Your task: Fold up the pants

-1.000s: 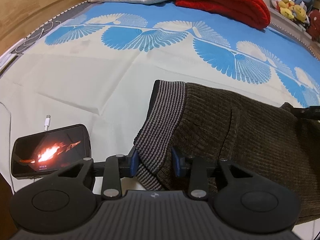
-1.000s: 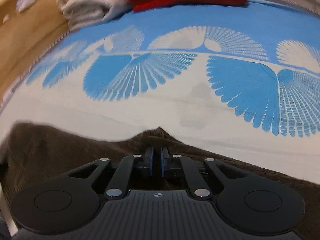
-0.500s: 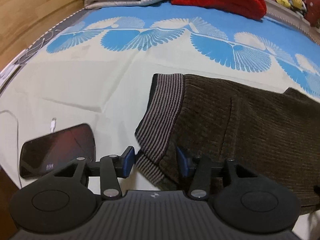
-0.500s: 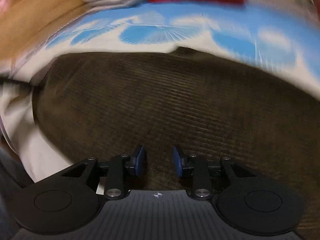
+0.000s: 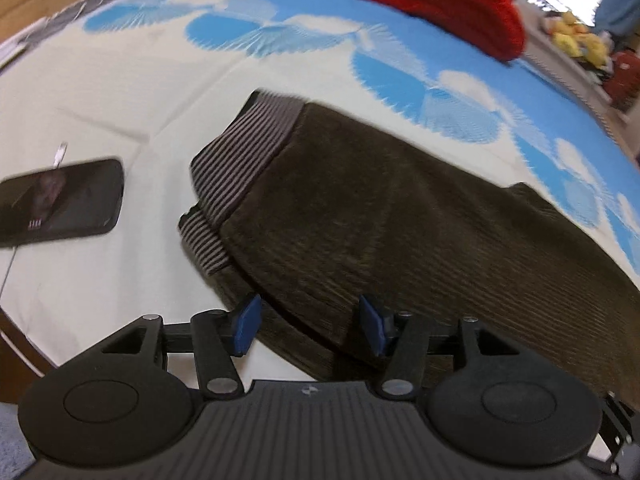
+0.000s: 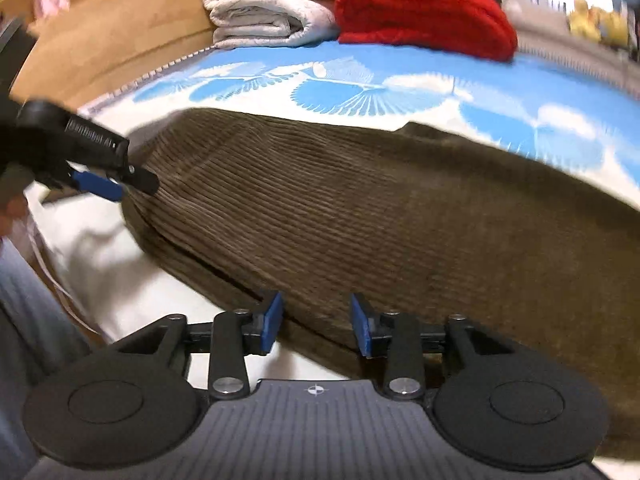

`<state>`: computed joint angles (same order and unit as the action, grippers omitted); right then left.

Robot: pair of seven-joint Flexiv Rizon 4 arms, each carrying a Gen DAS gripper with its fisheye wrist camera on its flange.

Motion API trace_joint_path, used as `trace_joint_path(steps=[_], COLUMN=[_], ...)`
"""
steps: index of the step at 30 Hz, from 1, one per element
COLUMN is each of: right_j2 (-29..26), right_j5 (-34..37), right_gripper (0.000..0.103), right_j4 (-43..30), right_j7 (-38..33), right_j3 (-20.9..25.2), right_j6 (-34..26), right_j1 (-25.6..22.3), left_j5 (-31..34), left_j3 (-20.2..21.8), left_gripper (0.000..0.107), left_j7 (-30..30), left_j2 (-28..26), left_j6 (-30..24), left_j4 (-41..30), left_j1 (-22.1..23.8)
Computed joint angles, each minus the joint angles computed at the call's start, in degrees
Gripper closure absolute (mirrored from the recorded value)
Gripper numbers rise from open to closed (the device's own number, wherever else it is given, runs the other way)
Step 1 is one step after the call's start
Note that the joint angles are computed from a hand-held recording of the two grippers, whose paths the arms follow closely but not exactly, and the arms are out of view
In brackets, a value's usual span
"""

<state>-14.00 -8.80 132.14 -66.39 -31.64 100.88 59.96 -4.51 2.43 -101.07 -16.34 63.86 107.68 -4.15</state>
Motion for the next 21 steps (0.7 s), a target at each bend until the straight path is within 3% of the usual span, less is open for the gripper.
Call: trace_joint_path(steps=[2, 8, 12, 14, 16, 17, 18, 21], right_j2=[-1.01, -2.31, -0.48, -1.06, -2.21, -2.63, -2.68, -2.15], right_j5=[-0.38, 3.29, 2.25, 0.8, 0.26, 1.14, 1.61, 3.2], right_gripper=[0.048, 0.048, 0.048, 0.048, 0.055, 0.062, 0.08, 0.087], right_j4=[0.68, -1.71, -2.57, -1.99, -1.11, -1.22, -1.54, -2.13], right_j7=[-0.29, -4.38, -4.57, -4.44, -4.47, -5.21, -5.95, -7.05], right_j3=[-3.73, 5.14, 15.6, 12.91, 6.58, 5.68, 6.47, 7.51], right_j6=[0.83, 1.44, -0.68, 0.15, 1.94, 2.48, 2.63, 2.2], right_j1=[3.2, -4.83, -14.23, -11.96, -6.22, -5.18, -5.74, -6.19], left_j5=[-1.3, -0.79, 1.78, 2.6, 1.3, 1.28, 2.87, 3.49], left_j3=[-0.42, 0.57, 1.07, 1.16, 0.62, 0.73, 1.5, 1.55], left_gripper=[0.047, 0.038, 0.033, 0.033, 0.046, 0.062, 0.075, 0.088], left_j7=[0.07, -3.68, -4.88, -5.94, -6.23, -7.01, -8.49, -9.08], left_j2=[-0.62, -2.15, -1.67, -2.05, -2.3, -2.13, -1.96, -0.85], left_j6=[-0.03, -3.77, -7.72, -8.03, -6.89, -5.74, -5.25, -4.68], left_j4=[-0.18, -3.59, -4.78, -5.1, -4.68, -4.4, -4.69, -4.22], left_j1=[0.46, -0.07, -0.63, -0.66, -0.01, -0.08, -0.73, -0.54])
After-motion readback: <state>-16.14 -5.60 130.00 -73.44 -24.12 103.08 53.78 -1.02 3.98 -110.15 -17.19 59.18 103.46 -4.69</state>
